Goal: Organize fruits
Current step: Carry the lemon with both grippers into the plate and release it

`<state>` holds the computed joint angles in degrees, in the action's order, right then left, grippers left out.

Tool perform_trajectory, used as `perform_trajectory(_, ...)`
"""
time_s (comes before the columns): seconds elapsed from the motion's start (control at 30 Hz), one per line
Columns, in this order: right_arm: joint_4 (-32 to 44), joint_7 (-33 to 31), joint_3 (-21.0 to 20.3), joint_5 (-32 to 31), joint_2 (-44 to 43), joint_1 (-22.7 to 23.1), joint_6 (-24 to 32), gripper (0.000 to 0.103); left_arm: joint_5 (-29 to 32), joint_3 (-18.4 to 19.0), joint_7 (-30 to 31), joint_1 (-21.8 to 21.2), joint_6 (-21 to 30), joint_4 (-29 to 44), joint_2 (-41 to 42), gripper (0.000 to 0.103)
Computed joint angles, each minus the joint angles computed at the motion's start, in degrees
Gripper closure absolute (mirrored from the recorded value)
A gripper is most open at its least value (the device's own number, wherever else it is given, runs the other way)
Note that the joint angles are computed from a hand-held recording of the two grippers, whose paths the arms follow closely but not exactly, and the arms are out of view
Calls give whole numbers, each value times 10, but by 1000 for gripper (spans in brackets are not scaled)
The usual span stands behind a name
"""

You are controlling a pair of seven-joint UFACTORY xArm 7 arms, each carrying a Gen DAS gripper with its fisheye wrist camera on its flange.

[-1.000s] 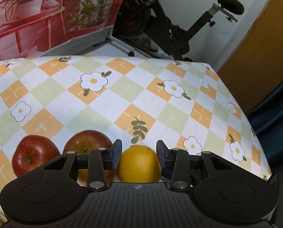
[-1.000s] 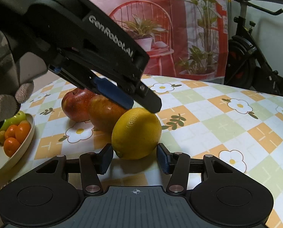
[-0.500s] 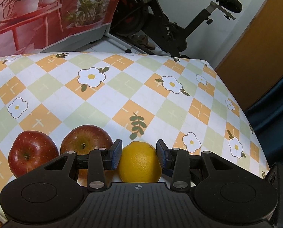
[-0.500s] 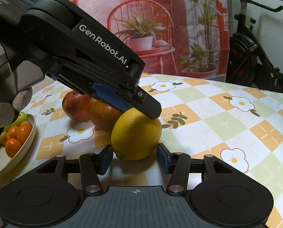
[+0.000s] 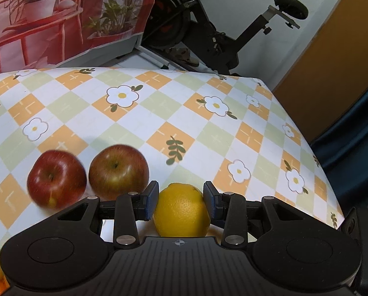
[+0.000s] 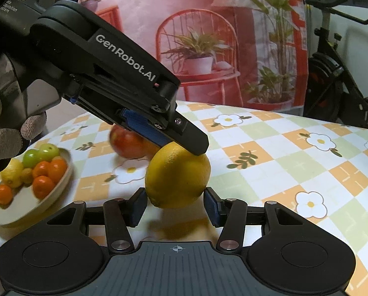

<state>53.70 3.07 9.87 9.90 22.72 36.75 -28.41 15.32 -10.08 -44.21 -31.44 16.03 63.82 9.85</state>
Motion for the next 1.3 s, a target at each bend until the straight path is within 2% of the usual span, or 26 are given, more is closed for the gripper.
perform_trajectory(0.17,-7,-5,8,-8,-23,10,16,57,71,9,-84,-9,-16,-63,-60,61)
perform_trajectory(0.43,33,-13,28,-41,-23,30,52,57,67,-38,-130,56,-19,-184,-196,61)
perform_trajectory(0.63,99,-4,59,-101,6,31,104,57,5,-59,-123,86,-3,-279,-313,61)
perform_trajectory(0.93,187,-15,126,-169,51,13,208,57,-93,-63,-115,93,10,-408,-466,61)
perform_trajectory(1.07,222,-34,128,-167,69,26,251,57,-116,-60,-107,91,8,-441,-495,61)
perform_trajectory(1.3,279,-59,109,-150,99,59,311,57,-129,-58,-93,96,21,-465,-515,62)
